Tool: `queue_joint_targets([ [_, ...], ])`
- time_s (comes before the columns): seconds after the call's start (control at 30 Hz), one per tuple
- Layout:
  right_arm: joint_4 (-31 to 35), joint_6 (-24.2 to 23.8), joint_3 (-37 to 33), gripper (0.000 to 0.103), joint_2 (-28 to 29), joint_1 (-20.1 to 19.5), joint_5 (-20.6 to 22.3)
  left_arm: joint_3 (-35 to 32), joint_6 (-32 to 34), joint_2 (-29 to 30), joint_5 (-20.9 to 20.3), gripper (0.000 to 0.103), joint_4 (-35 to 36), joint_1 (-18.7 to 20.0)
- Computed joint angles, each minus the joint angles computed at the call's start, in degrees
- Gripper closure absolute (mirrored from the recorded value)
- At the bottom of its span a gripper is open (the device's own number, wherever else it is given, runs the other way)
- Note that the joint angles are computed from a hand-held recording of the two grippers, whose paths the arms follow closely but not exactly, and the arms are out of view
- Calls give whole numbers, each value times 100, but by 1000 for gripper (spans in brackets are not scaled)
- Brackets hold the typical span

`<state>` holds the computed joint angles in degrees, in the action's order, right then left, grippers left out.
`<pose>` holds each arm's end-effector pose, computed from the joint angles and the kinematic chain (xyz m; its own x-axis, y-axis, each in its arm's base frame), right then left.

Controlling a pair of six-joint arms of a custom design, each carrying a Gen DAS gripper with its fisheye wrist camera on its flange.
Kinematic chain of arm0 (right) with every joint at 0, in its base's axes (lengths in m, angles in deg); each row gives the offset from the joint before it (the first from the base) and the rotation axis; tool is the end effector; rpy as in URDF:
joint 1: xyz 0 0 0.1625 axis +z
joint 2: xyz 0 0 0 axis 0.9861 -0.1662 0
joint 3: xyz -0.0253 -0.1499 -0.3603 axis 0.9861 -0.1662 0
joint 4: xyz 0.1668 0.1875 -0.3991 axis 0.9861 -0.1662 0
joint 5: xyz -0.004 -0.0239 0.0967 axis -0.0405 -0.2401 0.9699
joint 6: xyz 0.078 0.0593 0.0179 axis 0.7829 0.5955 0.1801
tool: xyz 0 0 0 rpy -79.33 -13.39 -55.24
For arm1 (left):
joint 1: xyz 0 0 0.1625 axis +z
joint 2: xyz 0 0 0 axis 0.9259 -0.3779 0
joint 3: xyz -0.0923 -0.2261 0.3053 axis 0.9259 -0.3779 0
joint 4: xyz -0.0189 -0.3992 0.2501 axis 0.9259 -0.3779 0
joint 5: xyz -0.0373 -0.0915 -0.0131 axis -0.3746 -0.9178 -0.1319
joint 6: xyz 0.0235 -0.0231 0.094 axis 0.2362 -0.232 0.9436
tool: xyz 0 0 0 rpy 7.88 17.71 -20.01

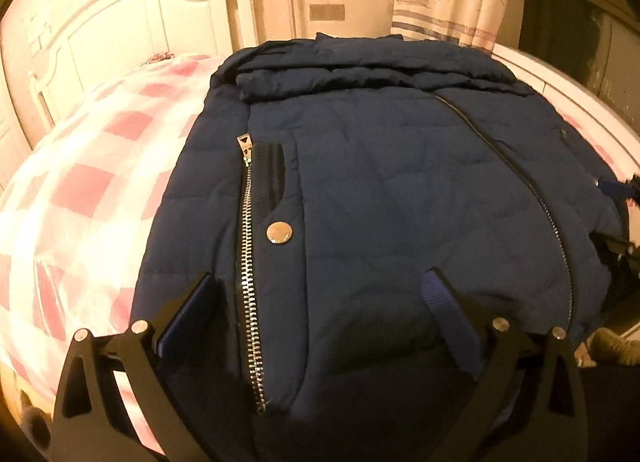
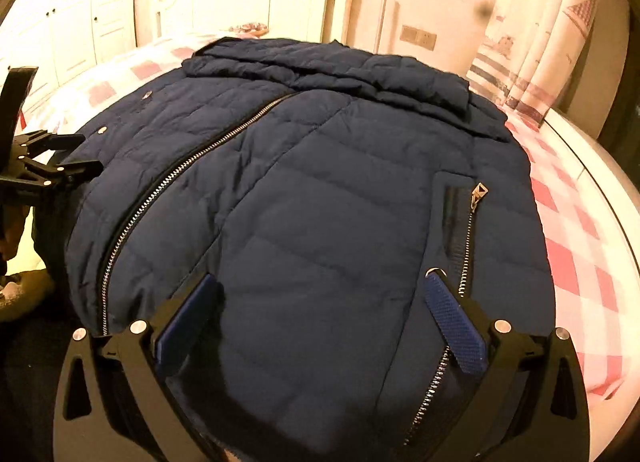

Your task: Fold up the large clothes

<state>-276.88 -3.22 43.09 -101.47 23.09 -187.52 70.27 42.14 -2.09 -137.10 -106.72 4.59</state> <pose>0.2108 -0.6320 0.0302 -0.6211 0.1118 0.7757 -0.4724 0.7364 -0.4844 -0.0556 -0.7556 0.1937 -0.5183 0.5954 -0.6139 0.8138 0.5639 -0.1402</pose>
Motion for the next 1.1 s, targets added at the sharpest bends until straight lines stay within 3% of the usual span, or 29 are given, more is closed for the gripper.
queue_joint_targets([
  [0.07,77,142,-13,5,-58,45,-190,34,15,-7,-3,2,-75,1],
  [0.13,-431,51,63,5,-94,38,-249,71,4,-29,-39,2,-107,8],
  [0.23,-320,653,304,4,-342,-97,-430,62,-3,-24,-51,2,-105,12],
  [0.33,-457,736,522,4,-448,-262,-129,61,11,-27,-73,2,-113,22],
  [0.47,-310,778,446,4,-420,-231,-285,42,24,-18,-85,2,-106,30],
  [0.63,-274,1034,706,4,-639,-274,-83,53,63,-34,-184,2,-114,54],
  [0.7,-374,1098,885,4,-741,-289,5,-47,52,-104,-215,2,293,58],
  [0.8,-588,1145,1155,4,-871,-255,-66,-8,-235,-367,-530,2,221,217],
  [0.9,-880,1259,1548,4,-1044,-279,-118,-49,-557,-532,-530,2,163,428],
  [1.1,-1274,2133,2519,4,-1577,-808,1189,105,-952,-958,-1221,3,503,931],
])
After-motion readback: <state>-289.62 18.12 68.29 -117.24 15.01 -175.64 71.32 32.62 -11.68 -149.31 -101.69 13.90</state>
